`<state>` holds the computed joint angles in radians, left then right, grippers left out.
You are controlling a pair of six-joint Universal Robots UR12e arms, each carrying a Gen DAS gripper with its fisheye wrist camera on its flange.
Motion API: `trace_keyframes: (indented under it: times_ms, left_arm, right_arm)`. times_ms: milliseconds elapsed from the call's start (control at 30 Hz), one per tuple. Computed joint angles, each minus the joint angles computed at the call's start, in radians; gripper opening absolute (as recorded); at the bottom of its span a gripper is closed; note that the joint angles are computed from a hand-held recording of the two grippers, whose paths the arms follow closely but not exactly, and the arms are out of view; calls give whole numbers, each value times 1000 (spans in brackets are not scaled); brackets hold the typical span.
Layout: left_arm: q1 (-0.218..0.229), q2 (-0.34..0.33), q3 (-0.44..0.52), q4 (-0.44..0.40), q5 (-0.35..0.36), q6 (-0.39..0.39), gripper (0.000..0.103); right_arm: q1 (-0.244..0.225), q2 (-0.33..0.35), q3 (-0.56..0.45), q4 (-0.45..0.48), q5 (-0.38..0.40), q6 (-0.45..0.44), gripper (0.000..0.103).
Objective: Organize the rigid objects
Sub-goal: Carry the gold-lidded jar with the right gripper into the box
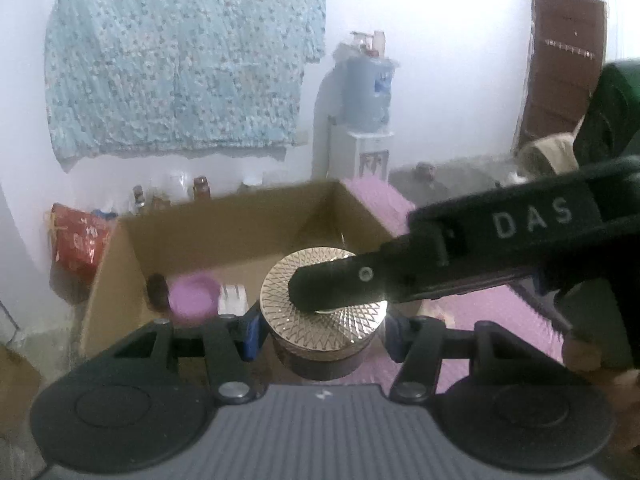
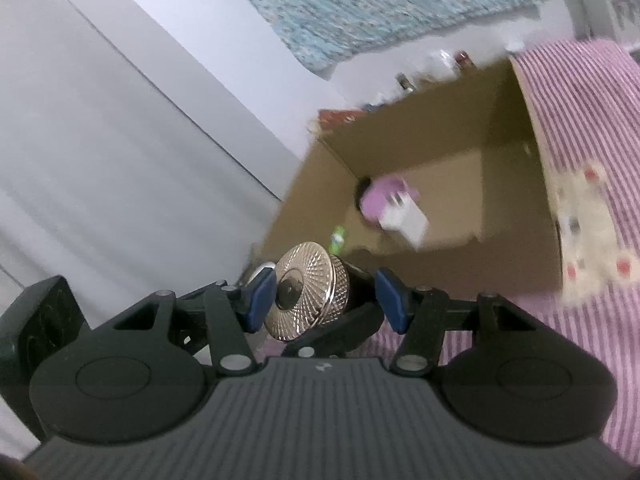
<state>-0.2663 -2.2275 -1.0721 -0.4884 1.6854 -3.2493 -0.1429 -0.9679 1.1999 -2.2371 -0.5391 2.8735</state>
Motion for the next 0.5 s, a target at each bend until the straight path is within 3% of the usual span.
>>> trace_keyframes:
  times_ms: [233, 400, 500]
  left_arm:
    - [45, -123, 271, -232, -49, -24, 57]
    - [73, -243, 494, -462, -85, -69, 57]
    - [85, -311, 616, -578, -87, -91, 57]
  right_arm:
    - [30, 138, -273, 143, -7, 8, 55]
    - [59, 303, -588, 391, -71, -18, 56]
    - [78, 445, -853, 570, -113, -26, 56]
